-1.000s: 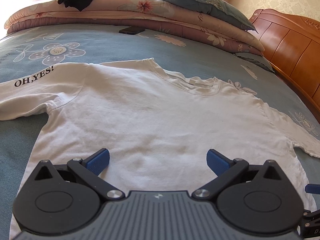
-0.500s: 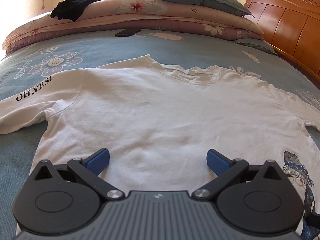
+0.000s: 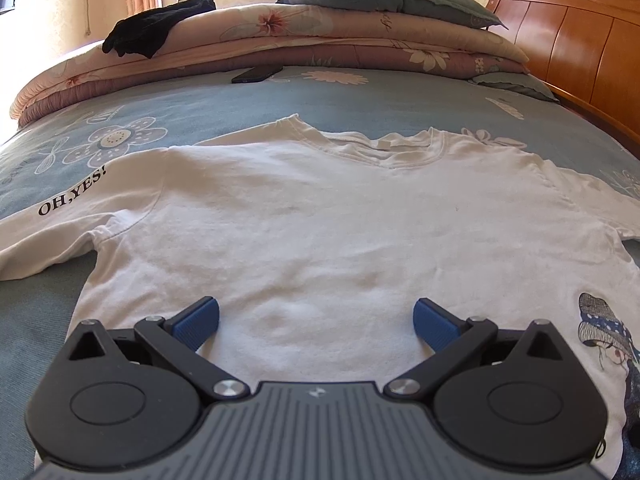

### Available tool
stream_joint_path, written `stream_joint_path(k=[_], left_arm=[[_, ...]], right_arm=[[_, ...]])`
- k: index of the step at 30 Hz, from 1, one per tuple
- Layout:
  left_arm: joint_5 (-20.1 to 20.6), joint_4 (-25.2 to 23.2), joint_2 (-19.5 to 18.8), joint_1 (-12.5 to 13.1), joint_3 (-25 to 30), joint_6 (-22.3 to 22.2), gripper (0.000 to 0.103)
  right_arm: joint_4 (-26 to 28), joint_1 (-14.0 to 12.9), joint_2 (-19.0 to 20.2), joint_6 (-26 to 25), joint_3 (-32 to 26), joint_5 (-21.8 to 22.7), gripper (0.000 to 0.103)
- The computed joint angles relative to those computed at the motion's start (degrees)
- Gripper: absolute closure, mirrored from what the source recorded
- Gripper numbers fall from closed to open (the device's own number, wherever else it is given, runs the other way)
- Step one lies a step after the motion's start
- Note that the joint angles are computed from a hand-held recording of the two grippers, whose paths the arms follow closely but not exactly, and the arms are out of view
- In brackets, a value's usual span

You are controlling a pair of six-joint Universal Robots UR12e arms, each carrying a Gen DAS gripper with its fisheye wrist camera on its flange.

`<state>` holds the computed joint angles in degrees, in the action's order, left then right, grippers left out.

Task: Fold clothes

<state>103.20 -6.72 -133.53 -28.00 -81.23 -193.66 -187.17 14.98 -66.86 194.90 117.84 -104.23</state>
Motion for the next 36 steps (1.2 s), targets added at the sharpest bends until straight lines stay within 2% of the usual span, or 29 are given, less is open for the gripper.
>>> stream_joint_path(k=[3,6,8,11,14,16,18,20,21,24,27,30,33,36], left_arm=[[-1.40,1.95,0.46,0.59,-0.69,-1.85,0.000],[1.14,4.09,0.51,0.78,-1.06,-4.22,0.000],[2.53,2.52,0.51,0.96,-0.75,-4.91,0.000],[2.71,-1.02,0.66,1.42,-0.35,-7.62,0.000],[2.40,0.45,0.81,1.68,-0.77,-8.32,0.000],[3.59,1.55,0.75,1.65,-0.84,-8.22,0.000],[4.87,2.11,0.64,1.60,-0.78,-8.07,0.000],[5.09,2.75,0.61,1.78,-0.84,-8.23,0.000],[4.58,3.28,0.67,1.96,-1.05,-8.79,0.000],[2.01,5.36,0.82,2.59,-1.79,-10.99,0.000],[1.27,8.97,0.51,2.88,-2.25,-12.58,0.000],[4.88,12.18,0.08,2.56,-2.29,-13.22,0.000],[6.81,13.86,0.11,2.75,-2.66,-15.71,0.000],[5.64,14.03,0.32,3.30,-3.05,-17.39,0.000]], right_arm=[[3.31,-0.35,-0.74,-0.11,-0.64,0.95,0.000],[11.84,-1.29,-2.74,0.67,-2.19,3.80,0.000],[13.24,-2.34,-4.21,-1.25,-2.56,7.27,0.000],[7.99,-3.32,-6.00,-8.05,-3.83,9.26,0.000],[2.16,-3.88,-6.26,-15.64,-7.70,10.60,0.000],[0.44,-4.37,-5.34,-20.09,-11.62,13.67,0.000],[0.59,-4.35,-3.34,-23.57,-16.27,15.46,0.000],[4.20,-4.46,-0.63,-25.85,-21.90,18.98,0.004],[6.75,-4.32,0.86,-26.06,-24.72,20.15,0.018],[15.18,-3.93,6.04,-28.26,-33.21,25.57,0.034],[22.39,-2.77,11.52,-34.75,-40.77,29.19,0.036],[30.14,-1.90,16.69,-40.92,-47.84,33.01,0.036],[36.00,-1.02,21.71,-44.67,-54.60,35.20,0.036],[40.20,-0.41,26.21,-46.16,-60.75,36.65,0.040]])
